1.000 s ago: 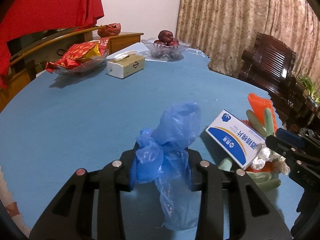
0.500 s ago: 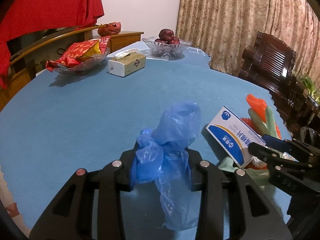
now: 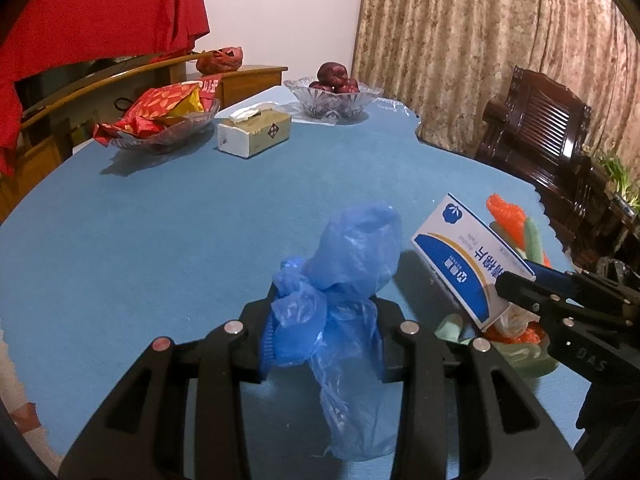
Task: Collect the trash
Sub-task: 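Grasp the white alcohol-wipe box with the right gripper, then carry the blue bag and white box over the bin and open both grippers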
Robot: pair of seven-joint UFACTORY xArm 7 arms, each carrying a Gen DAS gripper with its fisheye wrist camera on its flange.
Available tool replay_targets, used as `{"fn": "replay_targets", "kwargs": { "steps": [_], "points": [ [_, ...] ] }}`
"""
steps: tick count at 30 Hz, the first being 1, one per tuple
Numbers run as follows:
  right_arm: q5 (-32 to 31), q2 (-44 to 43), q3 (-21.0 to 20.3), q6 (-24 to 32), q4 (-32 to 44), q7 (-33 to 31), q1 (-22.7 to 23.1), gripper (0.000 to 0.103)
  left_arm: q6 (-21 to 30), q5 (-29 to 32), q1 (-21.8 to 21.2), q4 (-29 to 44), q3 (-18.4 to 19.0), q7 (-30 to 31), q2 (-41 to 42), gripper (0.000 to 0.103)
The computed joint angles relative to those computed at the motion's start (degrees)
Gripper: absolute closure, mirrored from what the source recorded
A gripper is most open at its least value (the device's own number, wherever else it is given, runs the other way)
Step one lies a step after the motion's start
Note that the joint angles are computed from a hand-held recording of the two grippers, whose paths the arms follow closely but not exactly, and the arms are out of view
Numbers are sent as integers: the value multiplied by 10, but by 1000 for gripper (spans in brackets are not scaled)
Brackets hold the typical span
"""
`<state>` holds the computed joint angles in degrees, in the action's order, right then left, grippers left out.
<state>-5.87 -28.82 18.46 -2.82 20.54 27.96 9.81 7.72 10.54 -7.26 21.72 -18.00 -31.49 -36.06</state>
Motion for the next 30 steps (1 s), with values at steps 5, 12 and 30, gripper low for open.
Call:
{"fn": "replay_targets", "kwargs": {
  "steps": [5,12,30],
  "points": [
    [0,-31,0,12,-2,2,2,69,10,-1,-6,7,-6,-5,-17,68],
    [4,-85,-27,35,-19,-4,22,69,24,-3,-21,18,-14,-16,-35,68],
    [23,-364,-107,183,-107,-60,29,70,37,-3,-78,74,-61,-49,-36,68]
  ]
}}
